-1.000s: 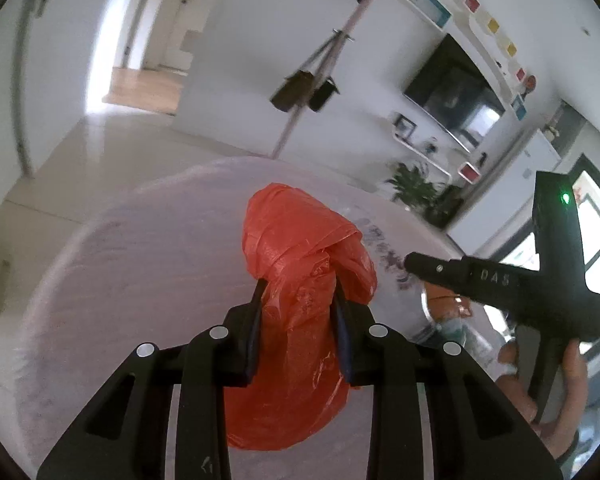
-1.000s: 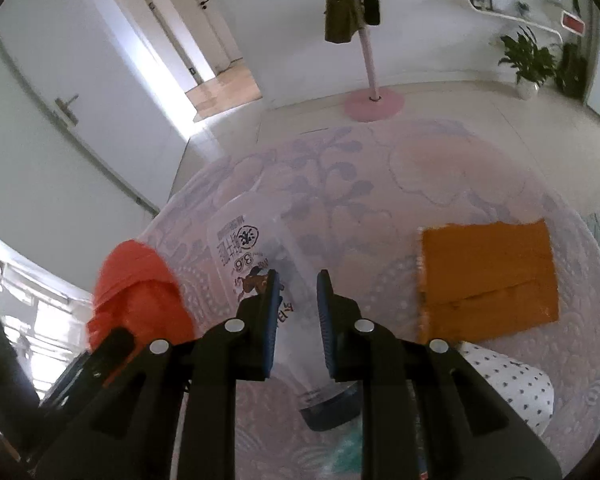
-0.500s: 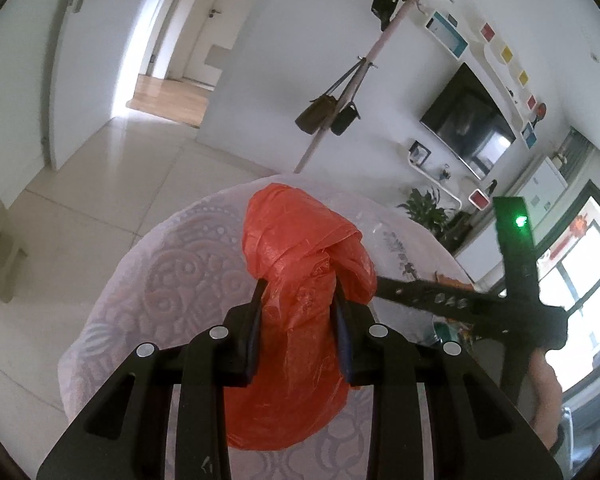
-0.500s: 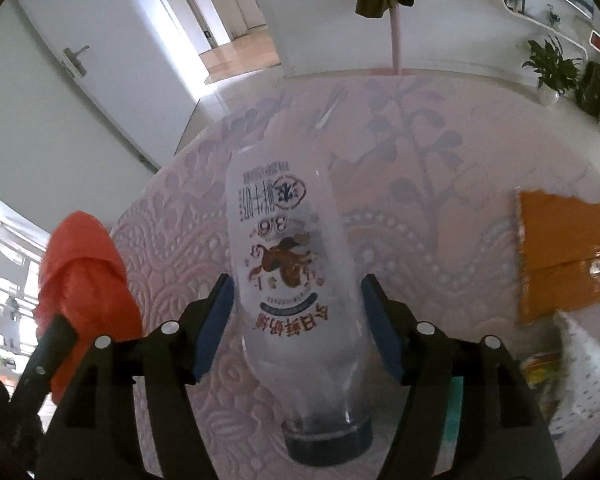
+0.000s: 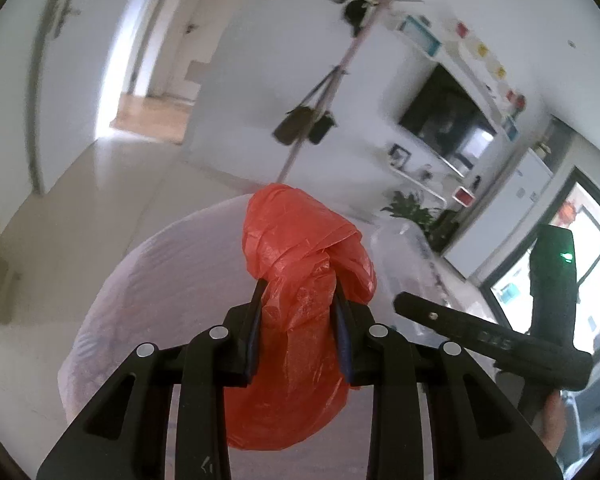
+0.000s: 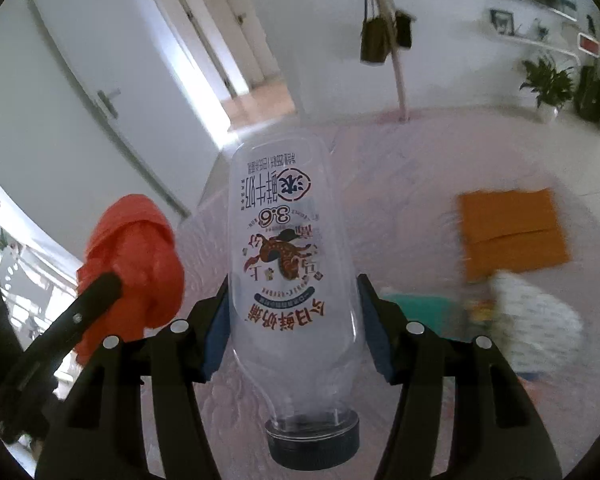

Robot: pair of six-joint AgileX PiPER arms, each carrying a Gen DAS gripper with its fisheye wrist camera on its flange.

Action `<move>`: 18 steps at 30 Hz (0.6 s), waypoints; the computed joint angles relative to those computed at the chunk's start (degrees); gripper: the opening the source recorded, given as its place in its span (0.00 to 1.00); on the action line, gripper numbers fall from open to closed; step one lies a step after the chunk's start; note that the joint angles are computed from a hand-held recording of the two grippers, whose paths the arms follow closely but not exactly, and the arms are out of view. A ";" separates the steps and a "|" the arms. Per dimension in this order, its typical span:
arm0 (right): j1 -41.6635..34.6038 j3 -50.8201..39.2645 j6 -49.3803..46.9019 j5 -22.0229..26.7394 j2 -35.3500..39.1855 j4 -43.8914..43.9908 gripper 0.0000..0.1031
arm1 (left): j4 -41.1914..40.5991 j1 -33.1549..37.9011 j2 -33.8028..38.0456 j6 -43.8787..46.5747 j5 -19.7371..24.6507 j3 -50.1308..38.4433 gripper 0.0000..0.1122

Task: Collect trash
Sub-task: 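Carry the red bag and clear bottle to the blue basket and open both tools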

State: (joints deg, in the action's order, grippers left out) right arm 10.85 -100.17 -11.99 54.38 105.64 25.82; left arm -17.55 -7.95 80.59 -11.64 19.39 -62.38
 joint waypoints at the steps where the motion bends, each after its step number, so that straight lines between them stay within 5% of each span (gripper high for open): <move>1: -2.36 2.47 -1.88 -0.33 -2.77 2.13 0.53 | 2.50 -1.20 -0.13 -2.34 0.15 -0.96 0.25; 11: -24.73 6.27 -8.73 3.06 -11.58 7.25 0.53 | 22.12 -17.78 7.89 -19.90 5.42 -18.80 0.25; 18: -42.11 2.65 -13.15 8.45 -8.85 13.32 0.53 | 17.35 -26.72 24.35 -16.37 13.74 -41.59 0.25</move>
State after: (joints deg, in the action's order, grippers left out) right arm -31.26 -97.52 -25.13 62.83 96.79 39.13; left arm -0.20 -34.67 104.94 -28.01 33.13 -103.98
